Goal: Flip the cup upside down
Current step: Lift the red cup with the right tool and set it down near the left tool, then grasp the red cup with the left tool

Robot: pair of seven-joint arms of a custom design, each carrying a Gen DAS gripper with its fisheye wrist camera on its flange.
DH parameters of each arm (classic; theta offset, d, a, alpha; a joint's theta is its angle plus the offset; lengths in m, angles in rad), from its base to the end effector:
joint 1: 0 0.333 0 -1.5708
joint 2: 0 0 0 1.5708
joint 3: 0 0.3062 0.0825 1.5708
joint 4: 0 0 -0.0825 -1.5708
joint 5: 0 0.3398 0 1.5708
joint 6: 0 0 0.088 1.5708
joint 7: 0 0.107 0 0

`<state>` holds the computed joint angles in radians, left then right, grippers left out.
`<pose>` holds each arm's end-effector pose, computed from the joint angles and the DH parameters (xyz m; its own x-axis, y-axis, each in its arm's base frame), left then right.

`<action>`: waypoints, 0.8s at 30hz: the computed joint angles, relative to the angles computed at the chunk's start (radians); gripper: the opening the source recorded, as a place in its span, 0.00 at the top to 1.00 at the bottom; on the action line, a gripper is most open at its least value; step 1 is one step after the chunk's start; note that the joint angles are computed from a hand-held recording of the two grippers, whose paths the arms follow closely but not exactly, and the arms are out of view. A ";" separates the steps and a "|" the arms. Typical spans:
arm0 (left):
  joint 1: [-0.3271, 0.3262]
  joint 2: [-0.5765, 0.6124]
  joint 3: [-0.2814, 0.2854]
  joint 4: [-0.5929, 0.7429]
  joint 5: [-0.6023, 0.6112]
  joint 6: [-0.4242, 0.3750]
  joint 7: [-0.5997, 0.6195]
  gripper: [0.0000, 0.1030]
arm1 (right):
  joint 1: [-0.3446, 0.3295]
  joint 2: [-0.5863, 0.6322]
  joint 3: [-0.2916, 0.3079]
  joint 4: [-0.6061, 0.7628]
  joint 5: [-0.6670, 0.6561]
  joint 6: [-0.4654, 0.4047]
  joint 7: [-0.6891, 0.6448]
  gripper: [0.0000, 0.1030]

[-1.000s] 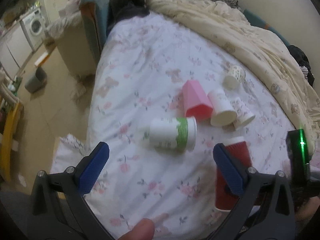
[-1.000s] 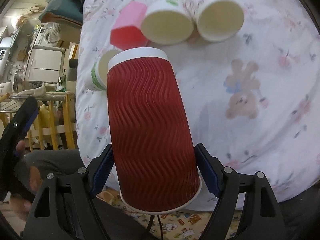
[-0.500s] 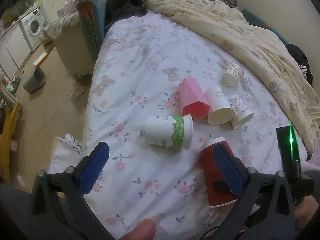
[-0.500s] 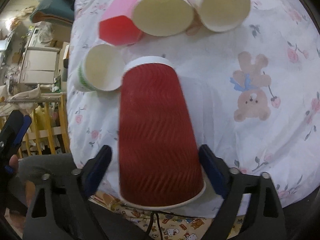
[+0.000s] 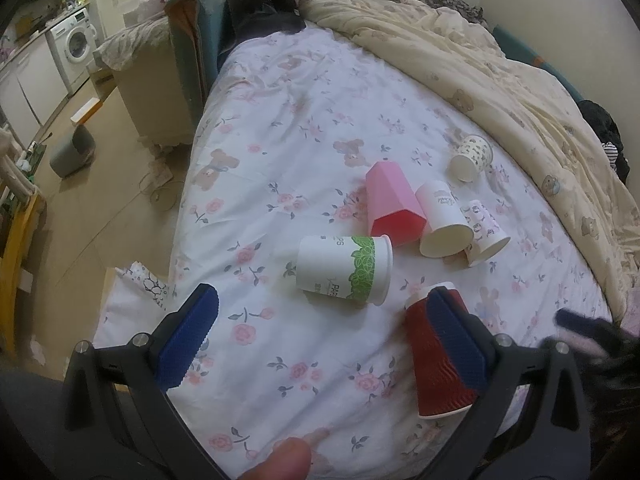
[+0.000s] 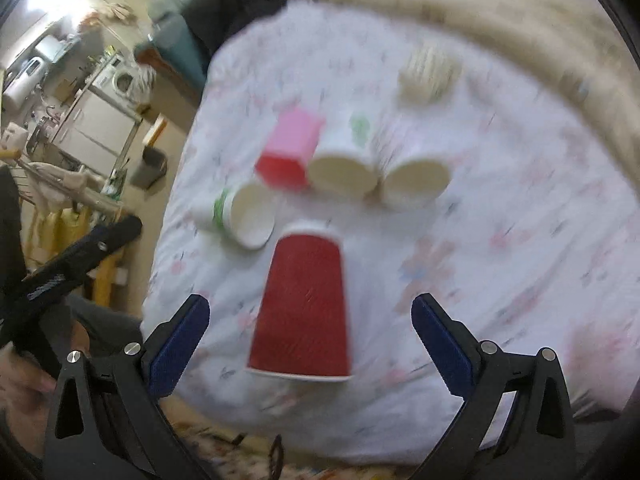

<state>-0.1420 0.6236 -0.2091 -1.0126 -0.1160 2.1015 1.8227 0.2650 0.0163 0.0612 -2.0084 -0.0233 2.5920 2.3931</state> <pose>0.6863 -0.2006 0.5442 -0.5031 -0.8563 0.1170 -0.7798 0.3913 -0.4887 0.5311 0.1799 0.5200 -0.3561 -0.8537 -0.3800 -0.7812 0.4952 -0.3802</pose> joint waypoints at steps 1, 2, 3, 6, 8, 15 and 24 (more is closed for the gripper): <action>-0.002 0.000 0.001 -0.001 0.003 0.002 0.002 0.00 | -0.001 -0.030 -0.001 -0.034 -0.014 0.037 0.014 0.00; -0.003 -0.003 0.001 -0.005 0.006 0.006 0.002 0.00 | -0.003 -0.051 -0.001 -0.064 -0.011 0.077 0.025 0.00; -0.005 -0.005 0.002 -0.011 0.009 0.011 0.003 0.00 | -0.004 -0.069 -0.001 -0.092 -0.001 0.122 0.036 0.00; -0.008 -0.019 0.003 -0.039 0.016 0.033 0.008 0.00 | -0.028 -0.123 0.013 -0.167 -0.064 0.204 0.134 0.00; -0.010 -0.036 0.002 -0.072 0.020 0.055 0.011 0.00 | -0.057 -0.144 0.031 -0.198 -0.155 0.229 0.221 0.00; -0.023 -0.089 0.004 -0.175 0.053 0.099 0.030 0.00 | -0.111 -0.185 0.061 -0.291 -0.287 0.303 0.376 0.00; -0.077 -0.037 -0.004 -0.081 0.058 -0.113 -0.039 0.01 | -0.138 -0.194 0.077 -0.305 -0.367 0.263 0.464 0.00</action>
